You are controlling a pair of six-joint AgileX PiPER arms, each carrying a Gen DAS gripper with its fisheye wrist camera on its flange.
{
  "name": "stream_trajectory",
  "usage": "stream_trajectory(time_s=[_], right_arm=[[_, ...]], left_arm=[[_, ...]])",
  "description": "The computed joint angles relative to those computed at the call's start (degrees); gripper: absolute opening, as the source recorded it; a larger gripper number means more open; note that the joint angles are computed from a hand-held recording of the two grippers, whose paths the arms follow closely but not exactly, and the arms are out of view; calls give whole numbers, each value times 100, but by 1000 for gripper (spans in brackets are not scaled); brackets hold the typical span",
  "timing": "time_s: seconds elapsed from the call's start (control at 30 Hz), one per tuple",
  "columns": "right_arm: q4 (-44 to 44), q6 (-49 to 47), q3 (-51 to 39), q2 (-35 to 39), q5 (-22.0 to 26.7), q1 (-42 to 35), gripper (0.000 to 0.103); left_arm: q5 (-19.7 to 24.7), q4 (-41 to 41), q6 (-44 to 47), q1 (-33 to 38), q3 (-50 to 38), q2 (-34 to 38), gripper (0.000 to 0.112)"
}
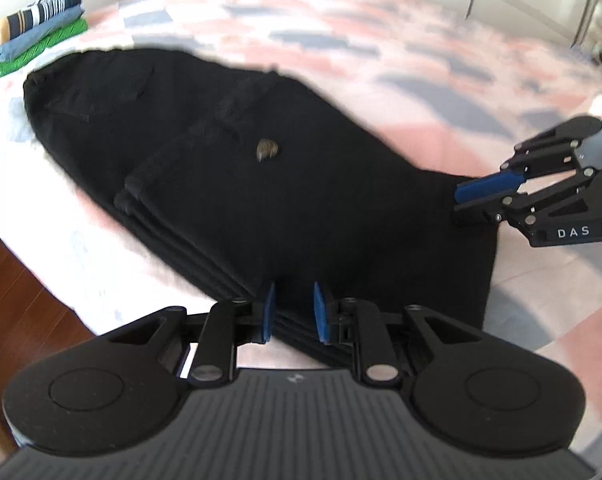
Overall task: Fold clothes
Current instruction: 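Lift the hem end with both grippers and fold it toward the waistband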
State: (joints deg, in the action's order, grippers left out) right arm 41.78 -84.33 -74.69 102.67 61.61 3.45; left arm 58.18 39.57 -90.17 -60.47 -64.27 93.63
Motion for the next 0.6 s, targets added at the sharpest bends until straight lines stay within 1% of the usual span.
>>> stream_trajectory(time_s=[0.07, 0.17, 0.27, 0.33, 0.4, 0.43, 0.53, 0.57, 0.6], right_arm=[[-147, 47, -35, 182, -200, 197, 21], [-443, 576, -362, 271, -171, 467, 20], [-40, 538, -432, 20, 199, 220, 23], [139, 340, -359, -146, 378, -39, 23], [-188, 297, -191, -186, 172, -16, 23], [-373, 292, -102, -196, 47, 11, 23], [-485, -203, 215, -161, -365, 168, 23], [-592, -83, 145, -150, -368, 279, 23], [-750, 158, 22, -138, -332, 412, 23]], left_arm=[[196, -196, 112, 83, -287, 101, 16], [260, -221, -268, -38, -374, -206, 16], [286, -34, -626, -474, -459, -406, 16], [169, -166, -661, -589, -558, -251, 16], [33, -439, -669, -554, -627, 91, 17], [32, -574, -654, -495, -693, 200, 17], [209, -934, -572, -247, -968, 310, 16], [301, -1119, -484, -148, -1075, 307, 17], [488, -1413, -293, -35, -1254, 303, 17]])
